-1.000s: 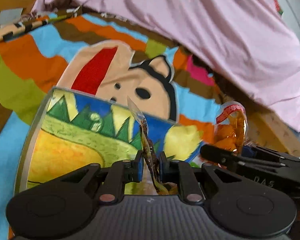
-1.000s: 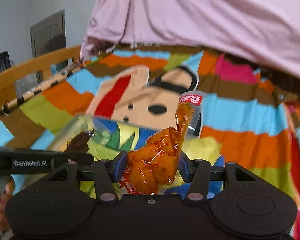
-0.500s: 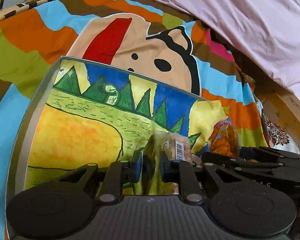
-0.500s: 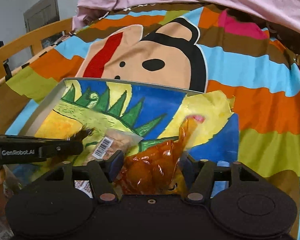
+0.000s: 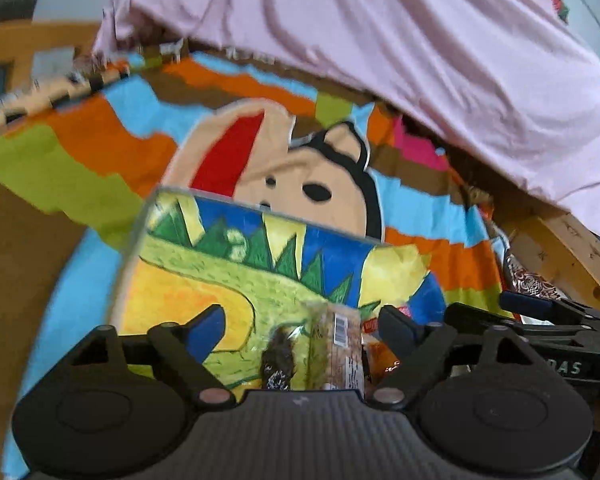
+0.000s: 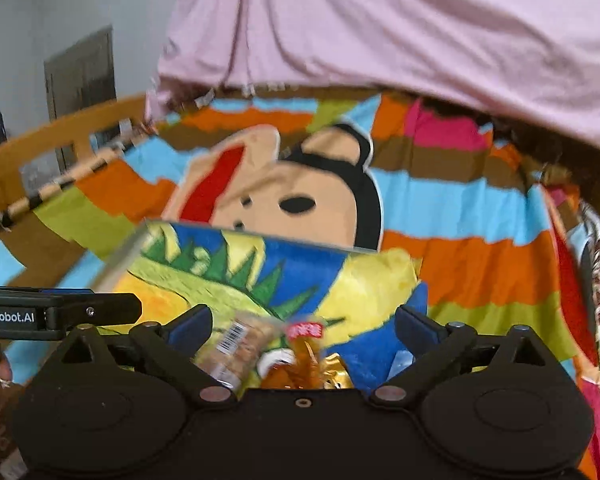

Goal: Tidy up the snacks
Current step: 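Open the left gripper over the tin dropping the jerky while the right releases the orange bag, then raise both grippers up away from the tin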

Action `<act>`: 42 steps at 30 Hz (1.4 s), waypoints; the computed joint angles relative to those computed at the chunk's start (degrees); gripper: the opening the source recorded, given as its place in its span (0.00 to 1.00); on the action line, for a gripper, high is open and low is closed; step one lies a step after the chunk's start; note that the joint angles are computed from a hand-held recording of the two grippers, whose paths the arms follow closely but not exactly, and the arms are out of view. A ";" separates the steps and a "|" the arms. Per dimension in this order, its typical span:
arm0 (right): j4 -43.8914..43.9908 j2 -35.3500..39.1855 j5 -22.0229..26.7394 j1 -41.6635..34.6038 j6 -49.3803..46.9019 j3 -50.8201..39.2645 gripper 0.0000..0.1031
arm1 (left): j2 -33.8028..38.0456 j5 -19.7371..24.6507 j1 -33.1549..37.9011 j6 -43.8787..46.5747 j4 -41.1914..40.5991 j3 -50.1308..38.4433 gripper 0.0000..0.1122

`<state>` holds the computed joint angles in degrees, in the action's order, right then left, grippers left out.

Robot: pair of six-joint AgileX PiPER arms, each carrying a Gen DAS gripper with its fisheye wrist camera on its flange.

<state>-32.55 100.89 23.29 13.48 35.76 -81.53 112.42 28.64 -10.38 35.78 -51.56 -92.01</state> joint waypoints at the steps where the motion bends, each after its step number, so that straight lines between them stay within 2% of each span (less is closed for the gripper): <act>1: -5.71 -2.29 -1.09 1.19 5.73 2.71 0.99 | -2.07 -1.11 0.34 2.84 -2.19 2.52 0.83; 4: -22.71 -8.05 -2.53 4.71 22.89 9.22 0.99 | -8.42 -4.63 1.47 14.80 -13.24 10.71 0.89; 6: -33.62 -11.40 -1.23 7.66 33.46 12.75 0.99 | -12.24 -5.60 2.29 23.18 -20.59 15.31 0.91; 8: -42.03 -14.55 1.66 11.20 41.39 15.84 0.99 | -16.03 -5.97 3.19 31.41 -27.32 19.62 0.91; 11: -48.46 -18.11 7.85 16.95 48.21 19.21 0.99 | -21.06 -5.63 4.55 39.00 -32.78 24.80 0.91; 15: -51.89 -21.74 17.14 24.79 54.27 22.72 0.99 | -27.17 -3.50 7.04 47.12 -38.66 31.07 0.91; 17: -53.00 -22.54 24.35 30.09 56.82 23.77 0.99 | -30.11 -2.81 8.35 49.61 -40.43 33.99 0.91; 21: -55.05 -24.38 33.94 38.89 60.38 25.91 0.99 | -34.65 0.14 11.75 49.94 -38.54 37.81 0.91; 26: -55.86 -24.41 42.42 47.66 62.66 27.30 0.99 | -39.22 3.76 15.90 49.87 -34.12 41.45 0.91; 33: -54.61 -22.47 46.45 54.90 64.23 28.40 0.99 | -43.94 9.46 22.21 51.68 -32.09 47.16 0.91; 37: -51.79 -20.87 46.03 57.06 64.54 28.61 0.99 | -44.75 9.24 23.95 57.18 -35.01 50.78 0.91; 42: -47.77 -19.08 45.38 58.30 64.65 28.77 0.99 | -43.09 10.26 25.46 56.16 -33.00 51.93 0.91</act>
